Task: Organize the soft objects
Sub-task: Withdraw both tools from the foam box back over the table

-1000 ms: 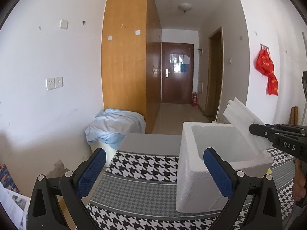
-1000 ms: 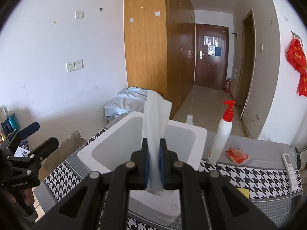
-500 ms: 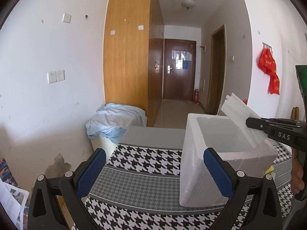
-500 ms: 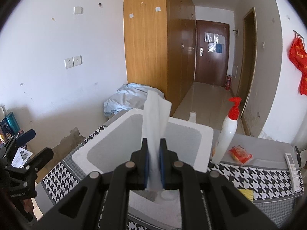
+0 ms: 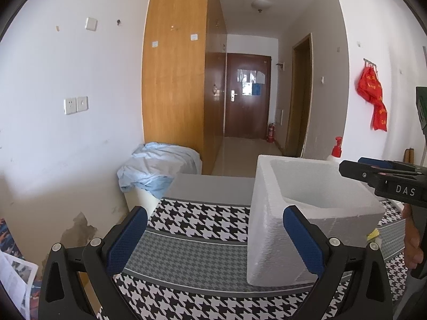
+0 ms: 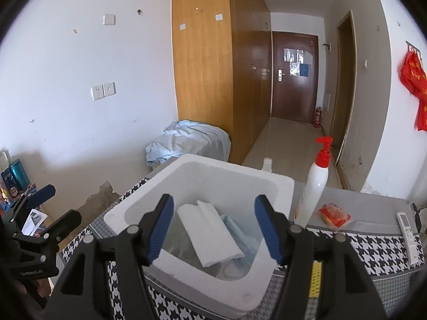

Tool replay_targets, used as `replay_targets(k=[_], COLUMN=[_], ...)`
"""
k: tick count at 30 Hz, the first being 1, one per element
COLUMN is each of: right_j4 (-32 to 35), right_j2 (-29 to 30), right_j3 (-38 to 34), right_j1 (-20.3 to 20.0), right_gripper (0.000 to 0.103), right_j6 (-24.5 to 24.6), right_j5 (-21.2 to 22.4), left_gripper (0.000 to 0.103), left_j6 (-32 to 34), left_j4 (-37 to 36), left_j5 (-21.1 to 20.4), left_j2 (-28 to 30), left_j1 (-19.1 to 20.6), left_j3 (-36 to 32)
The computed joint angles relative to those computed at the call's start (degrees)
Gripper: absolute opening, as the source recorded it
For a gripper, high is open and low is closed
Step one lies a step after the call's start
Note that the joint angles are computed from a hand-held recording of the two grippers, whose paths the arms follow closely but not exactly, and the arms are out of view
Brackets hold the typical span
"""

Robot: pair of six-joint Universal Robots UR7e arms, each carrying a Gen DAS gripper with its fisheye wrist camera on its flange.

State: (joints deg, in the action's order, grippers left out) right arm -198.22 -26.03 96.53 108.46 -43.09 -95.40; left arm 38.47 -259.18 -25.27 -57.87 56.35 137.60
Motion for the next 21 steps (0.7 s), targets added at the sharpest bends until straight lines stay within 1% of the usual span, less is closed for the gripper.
replay_targets(k=[4, 8, 17, 21], right_j4=[-0.96, -2.4, -5.33, -6.73], right_j2=[-0.83, -1.75, -3.52, -4.53], right_j3=[1.3, 2.83, 5.89, 7.51], right_j1=[-0.21, -0.67, -1.02, -1.62], right_gripper=[0.068, 0.068, 0.069, 0.071], right_j6=[-0.48, -0.58, -1.17, -0.93], right_j5=[0.59, 1.11, 1.46, 2.51], left_gripper=[0.102, 0.102, 0.102, 0.102], left_j6=[0.18, 2.14, 1.74, 3.36], left_j4=[-0.39, -2.1, -3.31, -5.14], left_j5=[0.18, 0.51, 1.11, 1.78], left_j2=[0.64, 1.68, 2.42, 3.39], left_j1=[-0.81, -2.01, -4.51, -6.11], left_j3=[0.23, 0.33, 1.39, 1.6])
